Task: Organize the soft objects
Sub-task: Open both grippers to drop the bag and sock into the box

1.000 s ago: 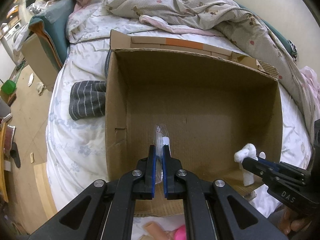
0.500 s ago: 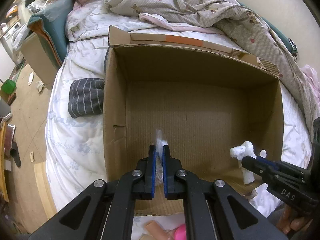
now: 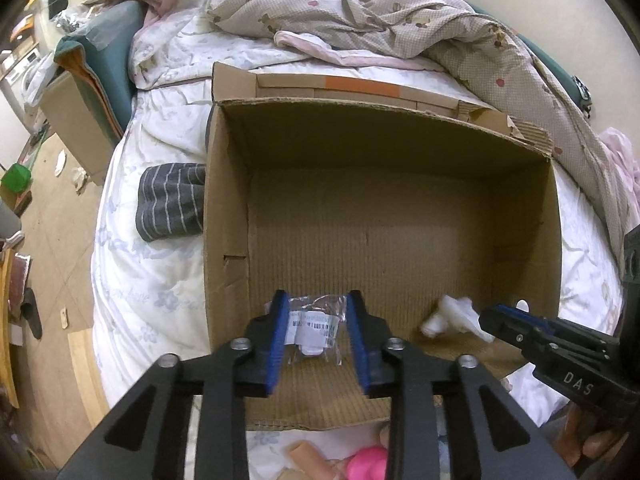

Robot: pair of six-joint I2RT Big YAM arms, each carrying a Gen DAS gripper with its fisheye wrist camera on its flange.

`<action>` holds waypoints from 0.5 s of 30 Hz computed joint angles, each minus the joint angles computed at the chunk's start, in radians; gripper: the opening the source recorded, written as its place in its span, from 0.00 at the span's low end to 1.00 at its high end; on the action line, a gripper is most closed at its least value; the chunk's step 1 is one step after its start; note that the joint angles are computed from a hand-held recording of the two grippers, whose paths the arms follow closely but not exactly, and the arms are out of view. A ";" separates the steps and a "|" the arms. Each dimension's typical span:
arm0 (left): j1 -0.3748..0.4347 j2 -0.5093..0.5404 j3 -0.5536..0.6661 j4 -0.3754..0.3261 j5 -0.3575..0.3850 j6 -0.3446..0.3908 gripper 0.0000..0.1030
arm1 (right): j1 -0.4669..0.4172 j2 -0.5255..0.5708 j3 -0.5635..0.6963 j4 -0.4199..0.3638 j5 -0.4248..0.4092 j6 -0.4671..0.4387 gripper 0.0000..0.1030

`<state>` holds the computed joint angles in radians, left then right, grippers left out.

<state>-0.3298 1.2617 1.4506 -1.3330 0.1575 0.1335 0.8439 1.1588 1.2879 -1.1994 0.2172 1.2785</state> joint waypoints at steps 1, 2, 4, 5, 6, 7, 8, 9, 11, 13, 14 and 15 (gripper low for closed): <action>0.000 0.000 0.001 0.001 0.001 0.000 0.36 | 0.000 -0.002 0.000 0.001 0.003 0.003 0.26; 0.001 -0.001 0.001 0.002 0.005 -0.002 0.40 | 0.001 -0.004 -0.001 0.001 0.010 0.006 0.33; 0.005 -0.003 0.002 0.006 0.013 -0.006 0.59 | 0.006 -0.010 -0.002 0.001 0.025 0.017 0.63; 0.008 -0.006 0.001 0.011 0.017 -0.009 0.61 | 0.010 -0.013 -0.001 -0.001 0.041 0.027 0.74; 0.010 -0.008 0.002 0.015 0.023 -0.010 0.62 | 0.013 -0.016 0.000 -0.001 0.057 0.031 0.74; 0.011 -0.009 0.003 0.016 0.027 -0.010 0.62 | 0.013 -0.016 0.003 -0.001 0.061 0.027 0.74; 0.011 -0.009 0.004 0.016 0.026 -0.009 0.62 | 0.013 -0.016 0.005 -0.002 0.063 0.024 0.74; 0.011 -0.010 0.004 0.016 0.025 -0.007 0.62 | 0.013 -0.017 0.005 -0.002 0.064 0.026 0.74; 0.011 -0.010 0.004 0.015 0.022 -0.007 0.62 | 0.012 -0.020 0.001 0.001 0.059 0.028 0.74; 0.011 -0.012 0.006 0.013 0.020 -0.009 0.62 | 0.012 -0.021 0.002 -0.003 0.059 0.026 0.74; 0.013 -0.014 0.007 0.013 0.021 -0.010 0.62 | 0.013 -0.021 0.003 -0.004 0.061 0.026 0.74; 0.015 -0.016 0.008 0.013 0.021 -0.010 0.62 | 0.014 -0.022 0.005 -0.004 0.064 0.027 0.74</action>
<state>-0.3147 1.2457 1.4586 -1.3200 0.1785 0.1233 0.8580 1.1366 1.2925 -1.2037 0.2810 1.3052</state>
